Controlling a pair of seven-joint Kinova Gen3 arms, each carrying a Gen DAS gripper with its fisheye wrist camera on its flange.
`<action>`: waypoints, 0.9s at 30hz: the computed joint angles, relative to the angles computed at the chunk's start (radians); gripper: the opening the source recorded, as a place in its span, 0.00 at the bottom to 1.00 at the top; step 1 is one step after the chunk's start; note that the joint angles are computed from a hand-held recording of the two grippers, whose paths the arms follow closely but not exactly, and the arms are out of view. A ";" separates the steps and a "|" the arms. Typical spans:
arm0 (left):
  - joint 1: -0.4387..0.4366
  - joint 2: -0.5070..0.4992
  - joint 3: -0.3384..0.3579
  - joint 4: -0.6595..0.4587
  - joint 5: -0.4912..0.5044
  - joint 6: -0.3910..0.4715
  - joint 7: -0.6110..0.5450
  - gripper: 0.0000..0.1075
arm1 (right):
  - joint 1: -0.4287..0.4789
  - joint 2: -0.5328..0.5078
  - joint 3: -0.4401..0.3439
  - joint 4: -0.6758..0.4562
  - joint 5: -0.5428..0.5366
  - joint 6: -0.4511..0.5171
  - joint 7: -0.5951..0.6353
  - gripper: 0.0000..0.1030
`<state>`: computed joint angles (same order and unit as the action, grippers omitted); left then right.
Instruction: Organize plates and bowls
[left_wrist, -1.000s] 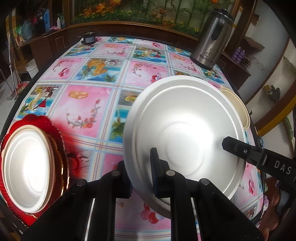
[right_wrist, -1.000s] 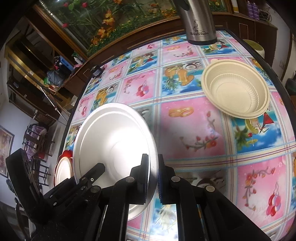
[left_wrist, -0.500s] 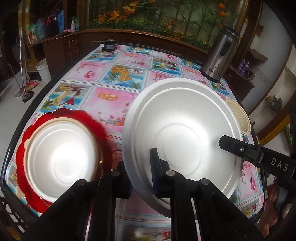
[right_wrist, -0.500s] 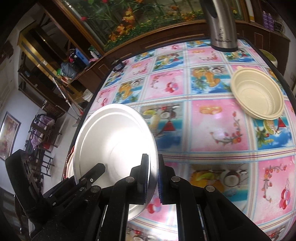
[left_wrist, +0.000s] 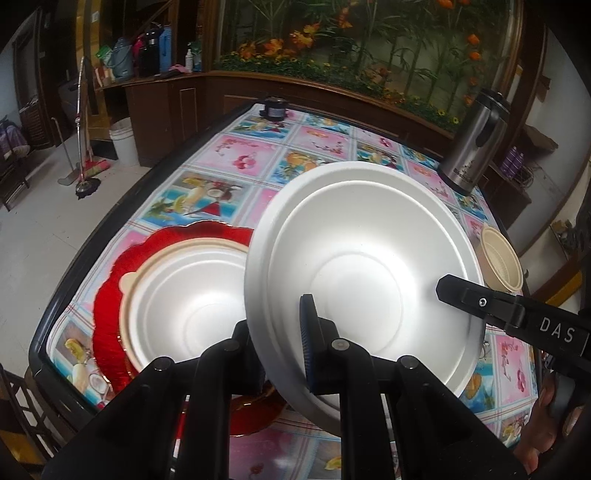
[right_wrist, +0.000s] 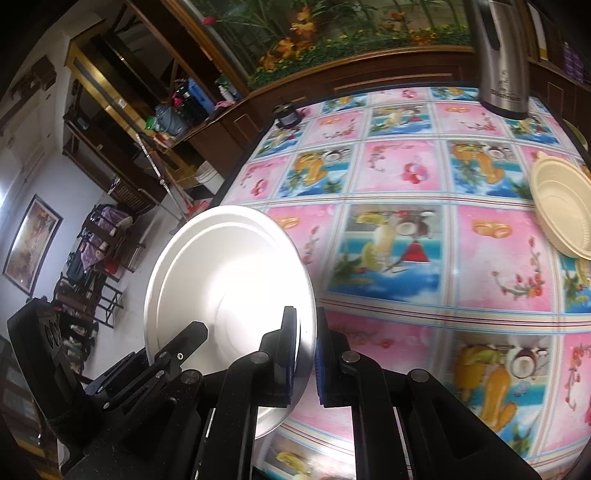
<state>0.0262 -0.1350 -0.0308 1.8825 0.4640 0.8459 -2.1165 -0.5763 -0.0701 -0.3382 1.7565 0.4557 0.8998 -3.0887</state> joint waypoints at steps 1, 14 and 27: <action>-0.004 -0.001 -0.005 0.003 -0.001 -0.005 -0.002 0.12 | -0.001 0.007 -0.001 -0.004 0.003 -0.004 0.001 0.08; -0.057 0.008 -0.041 0.016 0.012 -0.039 -0.032 0.12 | -0.074 0.107 0.047 -0.089 0.015 -0.041 0.051 0.08; -0.073 -0.018 -0.066 0.037 0.034 -0.077 -0.076 0.12 | -0.125 0.135 0.072 -0.133 0.045 -0.032 0.057 0.08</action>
